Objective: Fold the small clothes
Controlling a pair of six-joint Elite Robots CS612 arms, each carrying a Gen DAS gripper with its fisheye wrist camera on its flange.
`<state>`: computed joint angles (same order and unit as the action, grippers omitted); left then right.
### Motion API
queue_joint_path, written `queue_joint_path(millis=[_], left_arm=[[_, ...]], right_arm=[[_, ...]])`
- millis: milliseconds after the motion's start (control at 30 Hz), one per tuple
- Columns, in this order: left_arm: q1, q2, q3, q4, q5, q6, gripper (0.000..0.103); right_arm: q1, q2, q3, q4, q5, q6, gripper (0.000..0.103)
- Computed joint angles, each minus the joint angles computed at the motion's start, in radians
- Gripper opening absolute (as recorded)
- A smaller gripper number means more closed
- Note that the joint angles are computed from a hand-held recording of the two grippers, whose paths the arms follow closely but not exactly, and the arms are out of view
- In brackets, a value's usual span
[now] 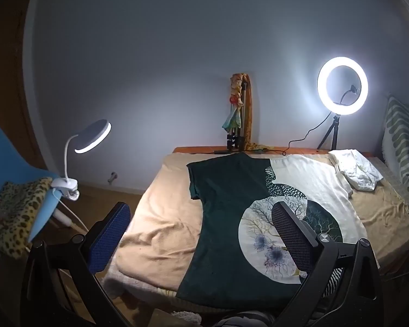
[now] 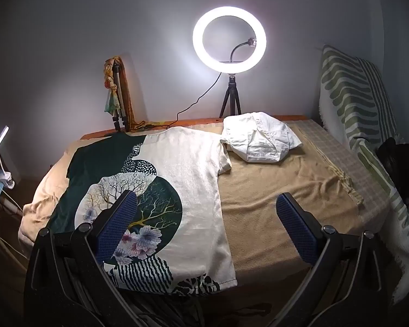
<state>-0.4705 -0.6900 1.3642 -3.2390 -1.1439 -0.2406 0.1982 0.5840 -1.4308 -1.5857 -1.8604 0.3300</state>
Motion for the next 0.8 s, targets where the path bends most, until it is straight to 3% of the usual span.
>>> queue_joint_path(millis=[167,400,800], left_arm=[[0.015,-0.005,0.006,-0.02,-0.037,-0.013,0.103],[-0.006,-0.002,0.012,-0.027,0.024,-0.004,0.103],[-0.006,-0.003,0.001,-0.017,0.021,-0.002,0.103]], right_arm=[[0.0,-0.002,0.008,-0.005,0.005,-0.006,0.103],[-0.006,0.015,-0.022,-0.014,0.001,-0.009,0.103],[-0.002,0.016,-0.027,-0.006,-0.018,-0.003,0.103]])
